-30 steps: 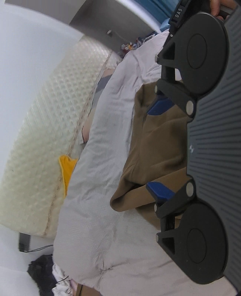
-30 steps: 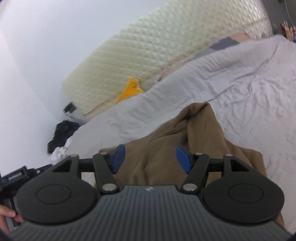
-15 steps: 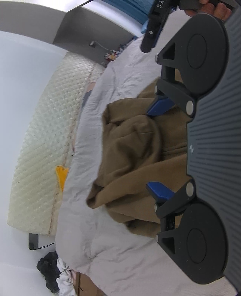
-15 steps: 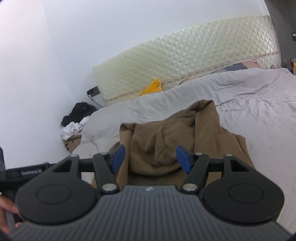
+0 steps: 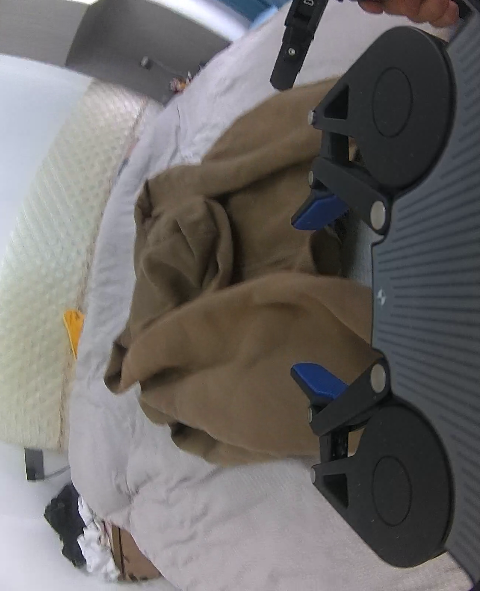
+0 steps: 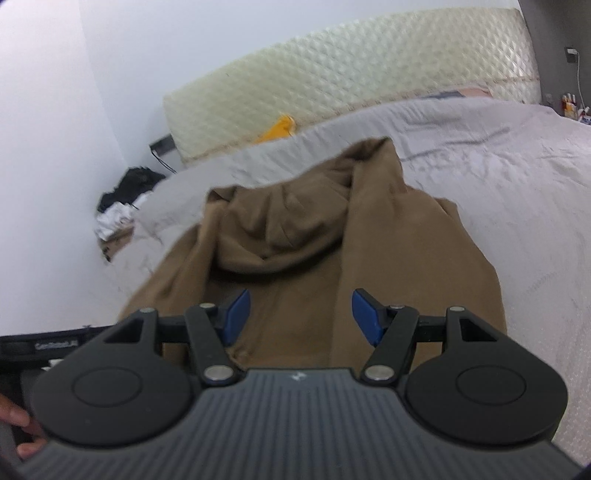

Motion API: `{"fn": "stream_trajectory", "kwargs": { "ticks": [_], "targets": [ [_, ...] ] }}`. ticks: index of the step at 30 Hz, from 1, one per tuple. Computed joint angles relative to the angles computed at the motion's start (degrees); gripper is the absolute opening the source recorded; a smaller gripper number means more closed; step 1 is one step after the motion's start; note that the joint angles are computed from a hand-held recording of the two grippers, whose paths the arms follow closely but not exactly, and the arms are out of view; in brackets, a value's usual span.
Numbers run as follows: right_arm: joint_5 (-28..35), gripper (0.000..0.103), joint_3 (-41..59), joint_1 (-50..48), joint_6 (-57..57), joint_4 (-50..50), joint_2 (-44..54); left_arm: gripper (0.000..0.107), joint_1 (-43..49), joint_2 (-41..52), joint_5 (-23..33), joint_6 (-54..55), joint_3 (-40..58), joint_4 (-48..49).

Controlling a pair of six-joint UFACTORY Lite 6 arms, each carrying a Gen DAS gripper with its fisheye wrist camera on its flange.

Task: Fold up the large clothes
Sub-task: 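Grasp a hoodie sleeve with the left gripper and pull it outward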

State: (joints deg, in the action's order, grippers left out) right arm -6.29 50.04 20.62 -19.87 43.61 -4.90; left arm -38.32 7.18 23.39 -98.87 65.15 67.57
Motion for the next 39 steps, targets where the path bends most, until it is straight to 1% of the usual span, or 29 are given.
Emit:
{"fn": "stream_trajectory", "kwargs": {
  "ticks": [2, 4, 5, 6, 9, 12, 13, 16, 19, 21, 23, 25, 27, 29, 31, 32, 34, 36, 38, 39],
  "targets": [
    [0.26, 0.065, 0.39, 0.01, -1.86, 1.80, 1.21, 0.083, -0.09, 0.54, 0.64, -3.07, -0.74, 2.10],
    [-0.40, 0.065, 0.78, 0.69, -8.69, 8.67, 2.22, 0.083, 0.57, 1.18, 0.22, -3.12, -1.00, 0.87],
    [-1.07, 0.065, 0.88, 1.07, -9.47, 9.28, 2.70, 0.083, 0.88, 1.58, -0.08, -2.72, -1.10, 0.45],
    [-1.63, 0.065, 0.84, 1.30, -8.21, 7.60, 3.17, 0.083, 0.87, 1.97, 0.09, -2.36, -1.23, 0.27],
    [-2.38, 0.065, 1.82, 1.78, -9.28, 7.77, 5.36, 0.083, 1.71, 3.72, -0.22, 1.86, -0.27, -2.92],
    [-1.45, 0.065, 2.68, 1.47, -4.91, 2.97, 7.00, 0.086, 1.92, 6.53, 2.39, 3.74, 2.03, -4.65],
    [-1.79, 0.065, 3.06, 1.69, -5.93, 3.82, 7.79, 0.088, 2.13, 7.02, 2.34, 3.68, 2.20, -4.56],
    [-2.30, 0.065, 5.10, 2.08, -14.26, 11.50, 10.63, 0.090, 1.76, 9.92, 3.79, 5.49, 4.22, -4.91],
    [-1.99, 0.064, 7.34, 1.90, -18.62, 16.13, 13.64, 0.091, 1.06, 13.85, 5.78, 11.31, 7.56, -8.28],
    [-2.07, 0.064, 8.71, 1.95, -23.61, 21.22, 15.38, 0.091, 0.46, 15.96, 6.93, 14.81, 9.38, -10.63],
    [-3.18, 0.064, 9.85, 2.63, -29.51, 27.17, 16.85, 0.092, -0.29, 17.11, 7.56, 16.22, 10.28, -11.01],
    [-3.72, 0.064, 10.23, 2.88, -32.27, 29.91, 17.55, 0.092, -0.77, 17.96, 8.64, 15.48, 10.78, -10.02],
    [-3.68, 0.064, 10.17, 2.73, -32.98, 30.52, 17.67, 0.091, -0.60, 19.12, 9.36, 15.43, 11.55, -10.36],
    [-4.07, 0.063, 10.06, 2.87, -33.70, 31.10, 17.74, 0.085, -0.13, 20.77, 10.42, 17.16, 13.19, -12.10],
    [-4.68, 0.063, 10.21, 3.01, -34.08, 31.09, 18.05, 0.073, 0.03, 22.04, 11.65, 17.35, 14.41, -12.83],
    [-5.07, 0.063, 10.38, 3.11, -35.20, 32.02, 18.26, 0.069, 0.07, 22.14, 11.60, 16.78, 14.48, -12.80],
    [-5.94, 0.063, 10.15, 3.37, -34.74, 31.19, 18.50, 0.047, 0.61, 21.50, 11.34, 15.15, 13.77, -11.92],
    [-6.49, 0.063, 10.04, 3.41, -34.43, 30.20, 18.92, 0.037, 0.85, 20.29, 11.74, 13.21, 12.61, -10.14],
    [-6.64, 0.063, 9.66, 3.28, -32.43, 27.83, 18.77, 0.024, 1.37, 18.03, 12.18, 10.84, 10.68, -7.59],
    [-6.53, 0.063, 9.26, 3.12, -30.13, 25.69, 18.42, 0.015, 1.94, 16.60, 12.84, 9.41, 9.74, -6.67]
  ]
}}
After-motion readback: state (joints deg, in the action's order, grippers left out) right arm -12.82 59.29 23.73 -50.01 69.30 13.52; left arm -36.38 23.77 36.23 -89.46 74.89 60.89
